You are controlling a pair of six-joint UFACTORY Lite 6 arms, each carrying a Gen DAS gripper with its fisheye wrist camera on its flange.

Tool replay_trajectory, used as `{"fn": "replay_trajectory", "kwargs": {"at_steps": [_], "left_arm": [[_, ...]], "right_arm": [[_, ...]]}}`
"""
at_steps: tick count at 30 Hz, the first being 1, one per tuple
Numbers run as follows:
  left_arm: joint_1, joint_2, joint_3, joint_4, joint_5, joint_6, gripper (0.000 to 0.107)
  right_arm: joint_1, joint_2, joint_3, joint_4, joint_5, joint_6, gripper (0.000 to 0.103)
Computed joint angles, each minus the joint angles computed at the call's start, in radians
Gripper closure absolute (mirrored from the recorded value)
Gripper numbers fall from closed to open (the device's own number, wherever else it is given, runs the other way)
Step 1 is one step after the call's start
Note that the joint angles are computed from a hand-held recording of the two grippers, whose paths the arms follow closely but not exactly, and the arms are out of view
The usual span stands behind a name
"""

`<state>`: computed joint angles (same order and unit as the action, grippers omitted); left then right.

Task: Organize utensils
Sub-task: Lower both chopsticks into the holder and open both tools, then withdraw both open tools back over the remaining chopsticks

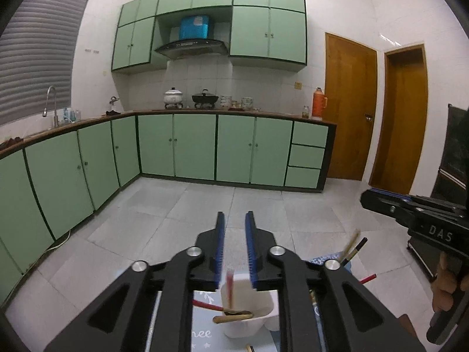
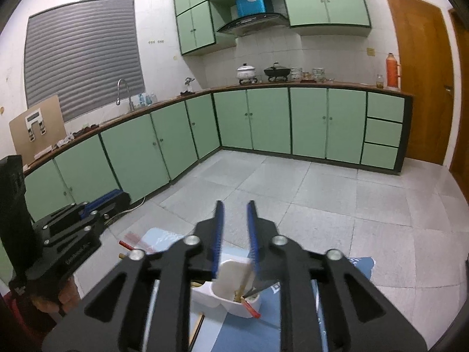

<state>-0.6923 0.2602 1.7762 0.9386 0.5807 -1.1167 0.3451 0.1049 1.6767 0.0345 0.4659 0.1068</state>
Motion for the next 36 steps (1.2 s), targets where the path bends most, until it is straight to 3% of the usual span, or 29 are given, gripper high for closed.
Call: {"fn": "replay_trajectory", "kwargs": {"at_steps": [3,5,8,10,19,27,33,36], "left_arm": [[-0.009,-0.049,-0.034,0.039,0.011,-0.033,0.068],[-0.020,-0.092,-0.075,0.078,0.015,-0.071,0.055],[-0.051,-0.180,-0.169,0.120,0.024,-0.135,0.043],[-0.073,-0.232,-0.233,0.154,0.034,-0.180,0.041],[-0.261,-0.515,-0.654,0.275,0.202,-0.412,0.034],[-0.411,-0.676,-0.965,0.229,0.319,-0.564,0.032],[-0.550,-0.702,-1.153,0.235,0.396,-0.721,0.032],[-0.601,-0.713,-1.228,0.220,0.390,-0.785,0.032]], "right_arm": [[-0.004,-0.061,-0.058,-0.043,-0.023,0.052,0.061],[0.006,-0.129,-0.126,-0.134,-0.047,0.152,0.041],[0.013,-0.237,-0.246,-0.216,-0.081,0.250,0.023],[0.038,-0.331,-0.352,-0.334,-0.099,0.378,0.017],[0.187,-0.663,-0.745,-0.703,-0.038,0.814,0.013],[0.493,-0.830,-1.031,-1.006,0.177,1.270,0.012],[0.836,-0.842,-1.224,-1.183,0.434,1.660,0.012],[0.913,-0.813,-1.282,-1.182,0.437,1.778,0.012]]}}
